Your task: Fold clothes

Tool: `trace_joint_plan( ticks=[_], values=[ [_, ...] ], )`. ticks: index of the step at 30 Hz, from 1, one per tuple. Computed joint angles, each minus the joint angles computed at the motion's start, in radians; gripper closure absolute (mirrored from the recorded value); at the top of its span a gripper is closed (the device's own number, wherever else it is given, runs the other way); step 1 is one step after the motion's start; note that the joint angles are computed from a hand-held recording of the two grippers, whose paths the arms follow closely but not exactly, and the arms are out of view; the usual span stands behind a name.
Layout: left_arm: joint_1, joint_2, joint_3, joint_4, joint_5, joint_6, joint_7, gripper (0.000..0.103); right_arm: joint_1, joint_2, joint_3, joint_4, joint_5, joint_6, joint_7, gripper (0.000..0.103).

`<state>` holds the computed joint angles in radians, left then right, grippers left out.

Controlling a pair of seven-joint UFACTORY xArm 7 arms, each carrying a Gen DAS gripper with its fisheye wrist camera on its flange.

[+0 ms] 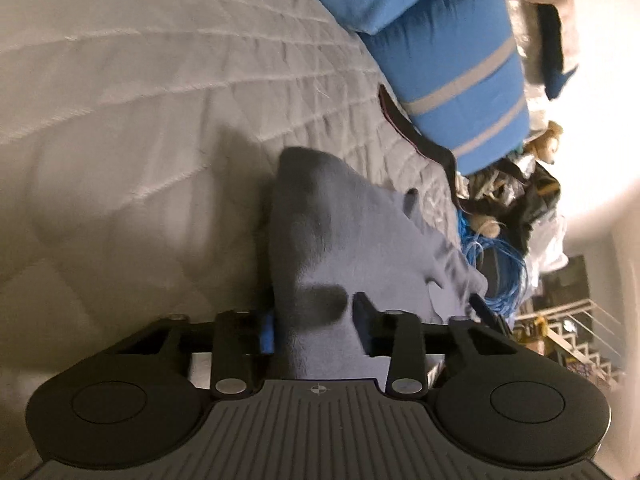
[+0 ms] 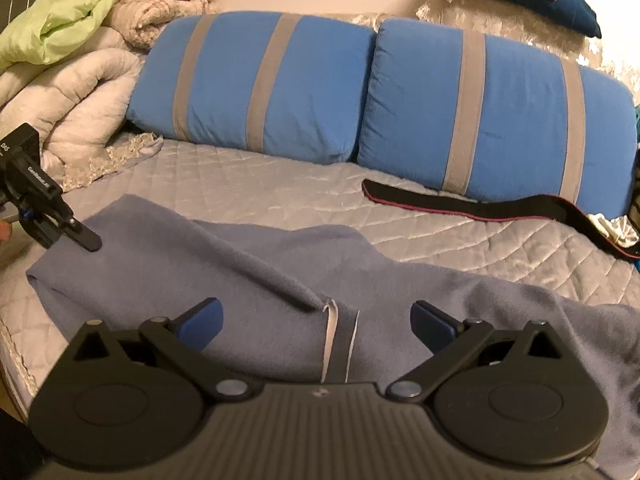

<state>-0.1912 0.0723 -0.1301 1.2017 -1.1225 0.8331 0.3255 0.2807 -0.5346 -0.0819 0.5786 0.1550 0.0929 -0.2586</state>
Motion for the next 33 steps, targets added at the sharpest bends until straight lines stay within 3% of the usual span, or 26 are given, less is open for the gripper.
trace_joint_plan(
  ticks=[1,5,9,14,20,23,26,33],
  values=[
    [-0.003,0.012,-0.003,0.007,-0.008,0.000,0.002,0.084,-0.004,0.002,0.003,0.001,-0.003,0.003,0.000,0.000],
    [-0.015,0.016,-0.018,0.001,-0.020,-0.044,0.022,0.088,-0.008,0.005,0.004,0.001,-0.004,0.002,0.003,0.000],
    [-0.038,-0.018,-0.022,-0.015,0.070,-0.097,-0.031,0.090,-0.005,0.003,0.000,0.003,0.000,0.016,0.005,0.000],
    [-0.081,-0.036,-0.024,0.049,0.447,-0.118,-0.317,0.092,0.012,-0.012,-0.013,-0.010,0.003,0.002,-0.017,0.000],
    [-0.110,-0.069,-0.026,0.120,0.789,-0.086,-0.589,0.093,0.012,-0.037,-0.014,-0.036,-0.014,-0.025,-0.047,0.000],
    [-0.109,-0.091,-0.023,0.162,0.960,-0.017,-0.701,0.093,-0.004,-0.048,-0.006,-0.045,-0.024,-0.033,-0.041,0.000],
    [-0.097,-0.111,-0.015,0.219,1.056,0.087,-0.766,0.093,0.013,-0.063,-0.024,-0.050,-0.019,-0.034,-0.041,0.000],
    [-0.088,-0.081,-0.034,0.491,1.404,0.448,-0.958,0.093,0.058,-0.086,-0.070,-0.057,-0.005,-0.053,-0.061,0.000]
  ],
)
